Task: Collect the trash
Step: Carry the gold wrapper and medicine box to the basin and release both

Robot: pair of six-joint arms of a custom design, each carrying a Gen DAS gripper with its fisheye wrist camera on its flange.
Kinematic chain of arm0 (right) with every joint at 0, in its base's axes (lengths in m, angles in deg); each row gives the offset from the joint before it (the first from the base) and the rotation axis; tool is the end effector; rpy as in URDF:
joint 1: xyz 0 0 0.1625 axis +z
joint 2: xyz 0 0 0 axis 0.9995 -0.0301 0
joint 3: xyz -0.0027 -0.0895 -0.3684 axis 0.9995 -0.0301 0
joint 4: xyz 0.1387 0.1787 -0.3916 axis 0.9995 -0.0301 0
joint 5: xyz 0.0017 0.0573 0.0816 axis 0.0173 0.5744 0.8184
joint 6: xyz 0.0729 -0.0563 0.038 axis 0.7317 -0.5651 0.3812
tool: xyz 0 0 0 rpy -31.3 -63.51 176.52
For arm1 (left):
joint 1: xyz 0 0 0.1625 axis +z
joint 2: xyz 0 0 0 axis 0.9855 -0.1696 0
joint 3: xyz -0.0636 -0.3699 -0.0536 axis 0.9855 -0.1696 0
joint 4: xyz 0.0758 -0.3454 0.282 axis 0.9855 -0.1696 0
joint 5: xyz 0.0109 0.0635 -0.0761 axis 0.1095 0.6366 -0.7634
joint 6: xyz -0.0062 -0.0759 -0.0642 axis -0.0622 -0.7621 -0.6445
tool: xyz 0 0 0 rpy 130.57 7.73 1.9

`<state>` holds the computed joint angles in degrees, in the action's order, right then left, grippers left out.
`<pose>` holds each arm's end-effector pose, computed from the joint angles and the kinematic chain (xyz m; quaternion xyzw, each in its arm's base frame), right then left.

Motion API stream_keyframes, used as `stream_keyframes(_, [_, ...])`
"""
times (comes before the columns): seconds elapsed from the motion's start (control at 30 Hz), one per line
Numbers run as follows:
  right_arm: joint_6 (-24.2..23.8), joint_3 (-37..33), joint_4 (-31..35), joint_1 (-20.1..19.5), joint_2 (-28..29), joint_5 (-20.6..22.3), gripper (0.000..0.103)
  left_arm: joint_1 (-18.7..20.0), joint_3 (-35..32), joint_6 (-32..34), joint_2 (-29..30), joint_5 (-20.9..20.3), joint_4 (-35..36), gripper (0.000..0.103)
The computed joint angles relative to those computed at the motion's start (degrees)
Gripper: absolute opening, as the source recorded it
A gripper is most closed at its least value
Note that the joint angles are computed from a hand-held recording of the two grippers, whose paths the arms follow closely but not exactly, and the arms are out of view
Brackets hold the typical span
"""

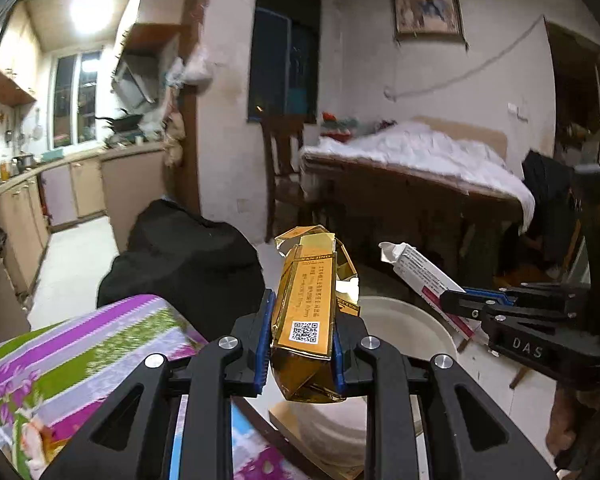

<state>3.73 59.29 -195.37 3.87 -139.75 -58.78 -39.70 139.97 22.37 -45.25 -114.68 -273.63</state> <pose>0.1402 -0.6604 0.2476 0.3370 -0.8707 0.2949 0.2031 -0.3566 -0.5955 0.0851 0.1986 0.7864 -0.4935 0.3139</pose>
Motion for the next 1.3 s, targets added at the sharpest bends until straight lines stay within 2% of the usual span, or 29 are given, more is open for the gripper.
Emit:
stream_keyframes(0.23, [2.5, -7.4, 7.8, -1.2, 4.1, -3.7, 0.006, 5.2, -12.1, -3.0, 7.3, -2.9, 11.3, 0.025])
stream_keyframes(0.33, [2.8, -9.3, 9.6, -1.6, 5.5, -5.2, 0.006, 6.5, -14.8, -3.5, 9.1, -3.6, 13.7, 0.025])
stream_keyframes(0.57, [2.9, -10.4, 10.9, -2.5, 6.2, -5.2, 0.007, 8.3, -15.2, -5.1, 10.3, -4.9, 16.7, 0.025])
stream_keyframes(0.67, [3.1, -11.0, 11.4, -2.7, 6.5, -5.3, 0.007, 8.6, -10.9, -5.2, 8.2, -5.1, 15.1, 0.025])
stream_keyframes(1.03, [3.3, -11.1, 11.1, -2.7, 6.6, -5.3, 0.009, 9.6, -9.9, -4.9, 8.0, -5.5, 14.2, 0.026])
stream_keyframes(1.1, [3.7, -11.3, 10.9, -2.9, 6.6, -5.2, 0.01, 9.8, -9.8, -5.0, 8.0, -5.3, 14.1, 0.029])
stream_keyframes(1.17, [3.9, -11.4, 10.8, -3.1, 6.6, -4.9, 0.014, 9.7, -9.8, -4.8, 8.2, -4.4, 13.7, 0.044])
stream_keyframes(1.3, [4.0, -11.2, 10.5, -3.3, 6.5, -4.5, 0.019, 9.9, -9.2, -4.6, 8.1, -3.9, 12.7, 0.054])
